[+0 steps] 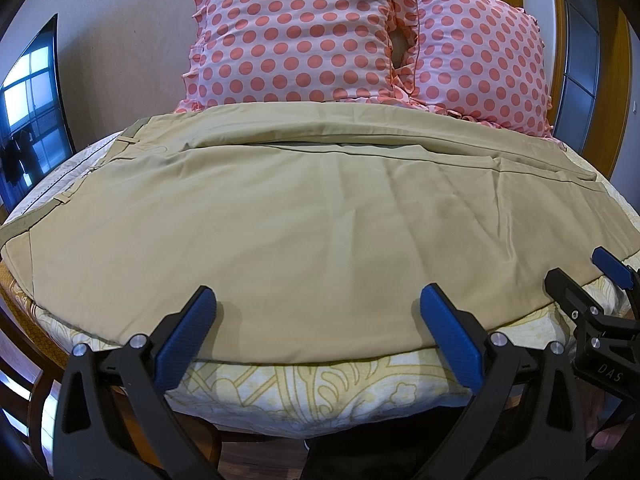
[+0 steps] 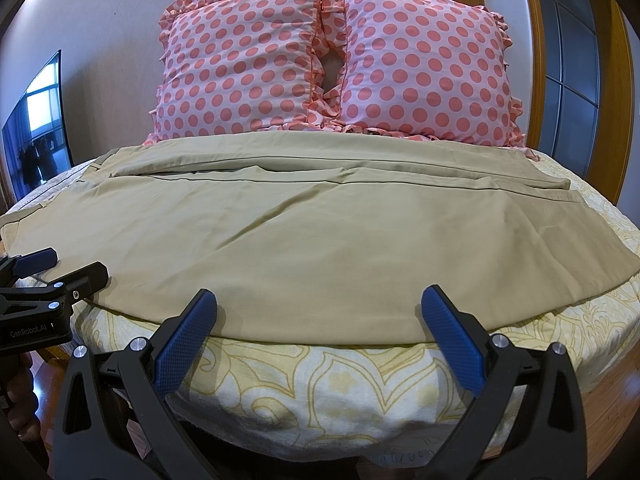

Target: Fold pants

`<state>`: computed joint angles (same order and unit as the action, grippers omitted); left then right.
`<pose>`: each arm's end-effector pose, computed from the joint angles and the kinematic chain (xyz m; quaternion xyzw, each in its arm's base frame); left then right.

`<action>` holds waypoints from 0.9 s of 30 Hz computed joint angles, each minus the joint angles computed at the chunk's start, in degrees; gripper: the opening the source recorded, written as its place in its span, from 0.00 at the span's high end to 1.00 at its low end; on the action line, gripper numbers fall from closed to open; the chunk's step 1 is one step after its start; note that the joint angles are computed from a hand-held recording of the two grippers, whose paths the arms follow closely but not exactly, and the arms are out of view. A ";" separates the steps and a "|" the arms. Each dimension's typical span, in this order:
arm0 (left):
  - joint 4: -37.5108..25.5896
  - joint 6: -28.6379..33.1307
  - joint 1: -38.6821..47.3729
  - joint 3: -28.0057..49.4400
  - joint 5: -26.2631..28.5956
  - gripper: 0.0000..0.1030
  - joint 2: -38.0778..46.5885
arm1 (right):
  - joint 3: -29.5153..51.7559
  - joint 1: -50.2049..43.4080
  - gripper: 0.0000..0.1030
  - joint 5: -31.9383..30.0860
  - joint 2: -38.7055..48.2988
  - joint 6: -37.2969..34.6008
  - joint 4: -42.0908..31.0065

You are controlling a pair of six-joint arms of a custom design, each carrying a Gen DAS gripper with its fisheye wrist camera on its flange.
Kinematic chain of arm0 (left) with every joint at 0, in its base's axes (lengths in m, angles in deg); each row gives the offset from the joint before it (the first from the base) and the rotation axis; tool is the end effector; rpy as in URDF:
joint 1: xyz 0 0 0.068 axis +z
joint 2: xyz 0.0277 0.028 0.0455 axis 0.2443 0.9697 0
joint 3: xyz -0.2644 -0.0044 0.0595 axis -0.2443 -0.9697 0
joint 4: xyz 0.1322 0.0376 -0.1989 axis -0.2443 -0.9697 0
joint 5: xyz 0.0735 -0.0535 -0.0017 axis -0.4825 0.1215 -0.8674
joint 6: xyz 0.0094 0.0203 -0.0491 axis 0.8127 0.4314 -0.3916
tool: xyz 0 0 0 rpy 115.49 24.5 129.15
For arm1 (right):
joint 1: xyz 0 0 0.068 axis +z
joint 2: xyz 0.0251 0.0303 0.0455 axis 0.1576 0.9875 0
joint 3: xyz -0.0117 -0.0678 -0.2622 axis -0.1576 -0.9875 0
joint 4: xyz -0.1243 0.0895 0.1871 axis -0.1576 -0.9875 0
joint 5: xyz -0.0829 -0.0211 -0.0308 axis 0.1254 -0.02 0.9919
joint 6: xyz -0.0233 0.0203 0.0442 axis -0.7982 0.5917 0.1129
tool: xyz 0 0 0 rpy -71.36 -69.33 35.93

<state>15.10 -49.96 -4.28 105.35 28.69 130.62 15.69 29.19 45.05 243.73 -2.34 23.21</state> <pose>0.3222 -0.1013 -0.0323 0.0614 0.9019 -0.0174 0.4272 0.2847 0.0928 -0.0555 0.0282 0.8674 0.0110 0.4966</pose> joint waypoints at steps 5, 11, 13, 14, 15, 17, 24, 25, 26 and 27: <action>0.00 0.00 0.00 0.00 0.00 0.02 0.00 | 0.06 0.01 0.01 0.01 0.01 -0.01 -0.05; 0.00 0.00 0.00 0.00 0.00 0.02 0.00 | 0.18 0.03 0.01 0.03 0.04 -0.04 -0.04; 0.12 0.01 -0.02 -0.01 -0.03 0.02 0.04 | 0.20 0.04 0.01 0.05 -0.01 -0.03 -0.11; 0.12 0.01 -0.02 -0.01 -0.03 0.02 0.04 | 0.24 0.04 0.01 0.07 -0.01 -0.05 -0.13; 0.12 0.01 -0.02 -0.01 -0.03 0.02 0.04 | 0.16 0.03 0.01 0.05 0.01 -0.04 -0.06; 0.12 0.01 -0.02 -0.01 -0.03 0.02 0.04 | 0.01 0.01 0.01 0.03 0.14 -0.07 0.23; -0.07 0.04 -0.27 -0.28 0.31 0.02 -0.26 | -1.53 -2.45 0.01 -4.92 -1.20 0.70 0.62; -1.55 0.06 -0.23 -0.03 0.66 0.02 -0.89 | -3.21 -4.24 0.01 -7.15 -2.25 1.07 1.99; -2.69 0.06 -0.09 0.37 0.92 0.02 -1.18 | -4.93 -6.46 0.01 -9.28 -3.85 1.07 3.04; -4.71 0.10 0.21 1.33 1.10 0.02 -2.04 | -5.97 -9.00 0.01 -11.24 -6.47 0.72 2.48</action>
